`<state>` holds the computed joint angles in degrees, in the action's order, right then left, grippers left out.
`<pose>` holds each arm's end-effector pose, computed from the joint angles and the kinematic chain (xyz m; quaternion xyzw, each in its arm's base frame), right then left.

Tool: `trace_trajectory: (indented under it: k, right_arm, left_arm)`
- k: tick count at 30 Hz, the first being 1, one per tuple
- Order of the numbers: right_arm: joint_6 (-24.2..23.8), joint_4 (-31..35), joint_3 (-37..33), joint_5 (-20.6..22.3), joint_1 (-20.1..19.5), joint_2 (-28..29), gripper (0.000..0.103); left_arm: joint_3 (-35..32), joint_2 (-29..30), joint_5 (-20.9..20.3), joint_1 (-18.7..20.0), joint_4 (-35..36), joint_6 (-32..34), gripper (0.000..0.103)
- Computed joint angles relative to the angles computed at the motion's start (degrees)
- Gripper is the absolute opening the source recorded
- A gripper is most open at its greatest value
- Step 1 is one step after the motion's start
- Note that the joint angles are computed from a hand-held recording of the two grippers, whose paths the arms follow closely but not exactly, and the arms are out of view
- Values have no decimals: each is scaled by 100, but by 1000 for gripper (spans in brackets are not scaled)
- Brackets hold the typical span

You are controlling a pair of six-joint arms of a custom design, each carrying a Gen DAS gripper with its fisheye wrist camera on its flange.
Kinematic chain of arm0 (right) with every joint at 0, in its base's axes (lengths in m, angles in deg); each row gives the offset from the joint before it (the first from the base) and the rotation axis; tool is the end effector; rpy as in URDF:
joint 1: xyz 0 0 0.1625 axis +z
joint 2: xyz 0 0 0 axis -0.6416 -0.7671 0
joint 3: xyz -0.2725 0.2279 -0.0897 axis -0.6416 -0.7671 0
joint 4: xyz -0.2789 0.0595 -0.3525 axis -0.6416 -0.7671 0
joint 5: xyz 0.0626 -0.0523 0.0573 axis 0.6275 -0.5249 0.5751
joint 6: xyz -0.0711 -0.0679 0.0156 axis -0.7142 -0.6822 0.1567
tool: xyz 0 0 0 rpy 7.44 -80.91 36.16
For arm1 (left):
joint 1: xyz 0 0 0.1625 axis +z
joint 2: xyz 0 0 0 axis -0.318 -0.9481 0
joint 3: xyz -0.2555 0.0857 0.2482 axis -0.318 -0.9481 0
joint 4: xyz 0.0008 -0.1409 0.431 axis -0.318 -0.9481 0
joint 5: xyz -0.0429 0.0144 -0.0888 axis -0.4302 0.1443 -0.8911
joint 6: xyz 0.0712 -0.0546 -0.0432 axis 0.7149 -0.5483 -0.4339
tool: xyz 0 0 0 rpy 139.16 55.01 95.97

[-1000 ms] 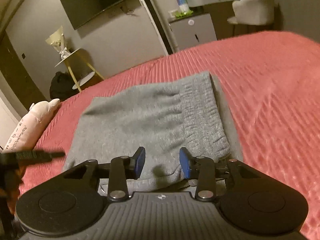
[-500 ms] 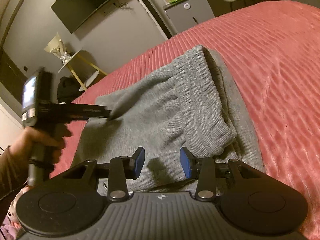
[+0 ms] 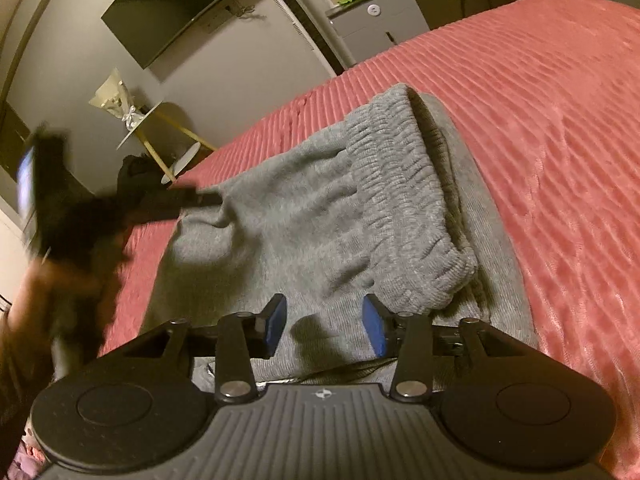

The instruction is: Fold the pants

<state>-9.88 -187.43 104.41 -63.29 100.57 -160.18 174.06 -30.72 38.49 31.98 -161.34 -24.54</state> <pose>0.0110 -0.3073 0.3399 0.1776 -0.9451 0.2709 0.0439 -0.3675 -0.3093 0.0847 0.1430 0.8244 -0.3577 0.4146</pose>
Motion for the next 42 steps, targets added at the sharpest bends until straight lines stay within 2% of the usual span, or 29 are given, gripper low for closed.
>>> trace_trajectory:
  k: [1,3,4,6,9,11,13,14,15,16,17,18,20,21,23,25,29,30,31,33,35,36,38,39,42]
  right_arm:
    - [-50,60,-18,31,-12,11,52]
    - [-154,234,-76,138,-84,23,58]
    - [-159,325,-100,186,-109,9,61]
    - [-190,590,-202,378,-251,46,63]
    - [-52,965,-394,803,-580,163,63]
    - [38,1467,-515,1276,-1030,68,62]
    - [71,2004,-572,1696,-1529,-178,60]
    - [180,2099,-565,1734,-1662,-314,61]
    - [442,1953,-489,1648,-1734,-530,68]
    - [715,1567,-344,1402,-1746,-835,70]
    - [748,1397,-253,1315,-1825,-1069,70]
    - [724,1466,-252,1380,-1958,-1180,69]
    - [483,2282,-491,1772,-2366,-1136,69]
    - [401,2559,-572,1882,-2450,-1085,69]
    - [457,2459,-553,1839,-2347,-1060,69]
    - [788,1918,-450,1647,-2044,-922,69]
    - [1975,691,-331,1120,-1402,-284,73]
    - [2204,476,-304,1011,-1305,-191,76]
    - [2455,289,-310,969,-1204,-42,84]
    - [2617,96,-356,994,-1058,254,93]
    - [2657,-177,-345,874,-845,495,93]
    - [2667,-319,-308,779,-757,544,89]
    - [2679,-543,-274,531,-585,602,74]
    - [2659,-548,-273,475,-593,584,60]
    - [2598,-351,-351,635,-774,620,53]
  left_arm:
    - [77,-61,-176,-62,307,-228,86]
    - [89,-117,-614,-195,1241,-1280,89]
    - [235,-323,-776,-351,1388,-1862,89]
    - [609,-859,-1050,-669,1223,-2486,89]
    - [893,-1172,-1298,-1114,1195,-2874,89]
    - [967,-1231,-1535,-1262,1253,-3017,92]
    - [1088,-1394,-1539,-1261,1029,-3274,92]
    - [1130,-1463,-1535,-1220,955,-3389,92]
    - [1169,-1574,-1662,-1322,1021,-3598,92]
    - [1207,-1622,-1691,-1306,974,-3649,92]
    - [1235,-1647,-1694,-1312,1004,-3682,92]
    - [1189,-1559,-1671,-1297,1038,-3644,93]
    - [1066,-1365,-1672,-1317,1172,-3564,95]
    - [1036,-1305,-1653,-1300,1185,-3532,95]
    - [1034,-1302,-1653,-1274,1184,-3558,95]
    - [1077,-1379,-1693,-1295,1163,-3643,95]
    - [1125,-1469,-1770,-1326,1146,-3743,96]
    - [1116,-1453,-1786,-1334,1157,-3767,97]
    - [1097,-1436,-1793,-1328,1179,-3764,97]
    - [1072,-1399,-1809,-1321,1226,-3762,98]
    - [1067,-1390,-1813,-1307,1233,-3761,98]
    - [1077,-1405,-1822,-1313,1230,-3779,98]
    - [1102,-1441,-1839,-1305,1202,-3821,99]
    - [1122,-1473,-1844,-1306,1185,-3838,99]
    - [1139,-1479,-1844,-1303,1161,-3860,100]
